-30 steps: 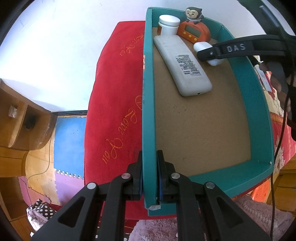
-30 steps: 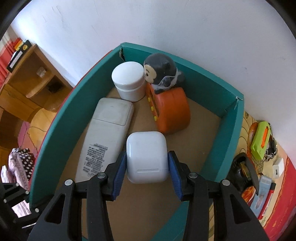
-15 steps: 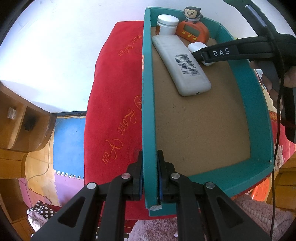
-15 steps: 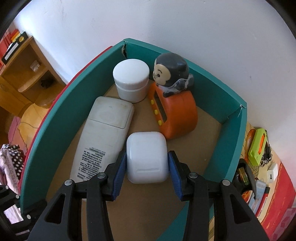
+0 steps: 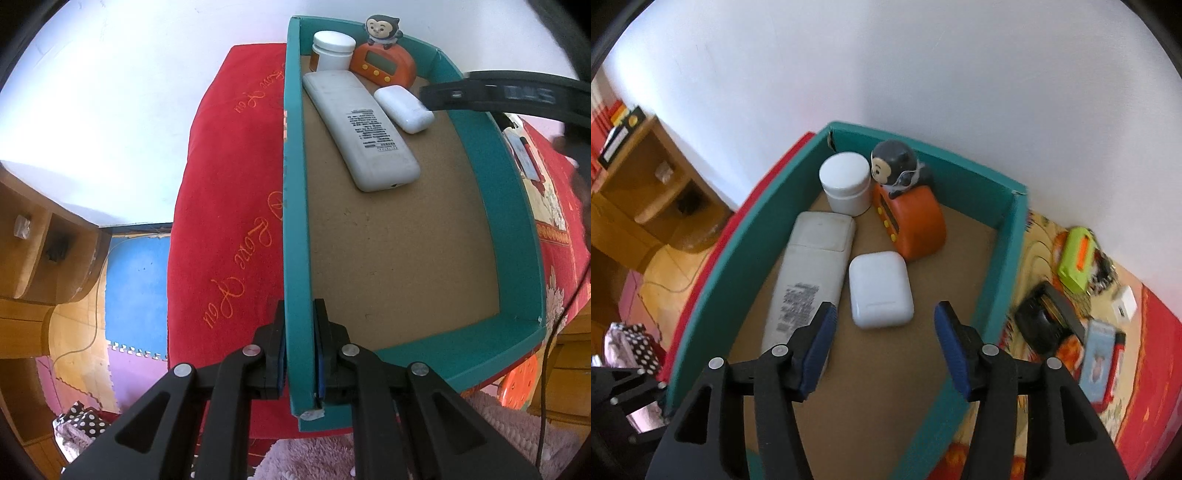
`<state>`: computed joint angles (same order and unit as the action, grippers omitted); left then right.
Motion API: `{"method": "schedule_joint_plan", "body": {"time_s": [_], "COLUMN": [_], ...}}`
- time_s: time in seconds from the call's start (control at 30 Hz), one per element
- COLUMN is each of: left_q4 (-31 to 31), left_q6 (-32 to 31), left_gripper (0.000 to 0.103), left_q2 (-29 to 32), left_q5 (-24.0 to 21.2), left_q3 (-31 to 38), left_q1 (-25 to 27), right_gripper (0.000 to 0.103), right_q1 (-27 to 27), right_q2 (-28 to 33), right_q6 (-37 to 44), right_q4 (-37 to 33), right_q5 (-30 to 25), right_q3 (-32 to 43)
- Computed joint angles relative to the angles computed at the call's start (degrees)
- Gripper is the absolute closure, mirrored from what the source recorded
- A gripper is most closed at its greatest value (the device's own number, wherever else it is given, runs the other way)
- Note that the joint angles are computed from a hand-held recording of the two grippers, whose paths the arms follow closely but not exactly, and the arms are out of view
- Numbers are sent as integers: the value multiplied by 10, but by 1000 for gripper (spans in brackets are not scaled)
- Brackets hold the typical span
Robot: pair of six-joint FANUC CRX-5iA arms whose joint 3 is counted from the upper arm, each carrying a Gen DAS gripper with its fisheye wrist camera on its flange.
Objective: Organize objects
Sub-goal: 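Move the right gripper back to the white charger plug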
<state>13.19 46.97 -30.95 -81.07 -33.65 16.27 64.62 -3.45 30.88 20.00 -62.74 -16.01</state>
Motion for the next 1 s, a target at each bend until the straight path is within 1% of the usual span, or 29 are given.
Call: {"method": "schedule_joint_plan", "body": {"time_s": [0.17,0.3,0.33,0.5,0.67,0.73,0.83,0.93,1.0], "left_q4": [3,7,9,14,17,16,16,14,11], "left_q6": [-12,-24,-29,-48,-59,-56,-50,-41,-38], "left_gripper": [94,94,94,94,93,93,93,93,93], "left_q2": [-2,-4,-4,0,2,2,5,-2,-1], "left_q5": [3,5,6,8,7,8,5,0,-3], "left_q3": [-6,-11,-13,-16,-17,-18,-15,-13,-12], "left_q1": [7,12,15,22,33,32,29,24,24], "right_gripper": [46,46,46,46,46,46,46,46,46], "right_q1": [38,63,68,98,108,97,62,31,-1], "right_q2": [-41,-88,-117,-155,-218,-232,-251,-269,-275], "right_q6": [-70,-126,-133,-204,-252,-250,-240,-229,-217], "right_q4": [30,53,53,70,65,62,46,38,30], "right_q5": [-5,-30,-46,-99,-144,-155,-161,-156,-146], "right_q3": [-23,-54,-71,-109,-146,-155,-167,-177,-182]}}
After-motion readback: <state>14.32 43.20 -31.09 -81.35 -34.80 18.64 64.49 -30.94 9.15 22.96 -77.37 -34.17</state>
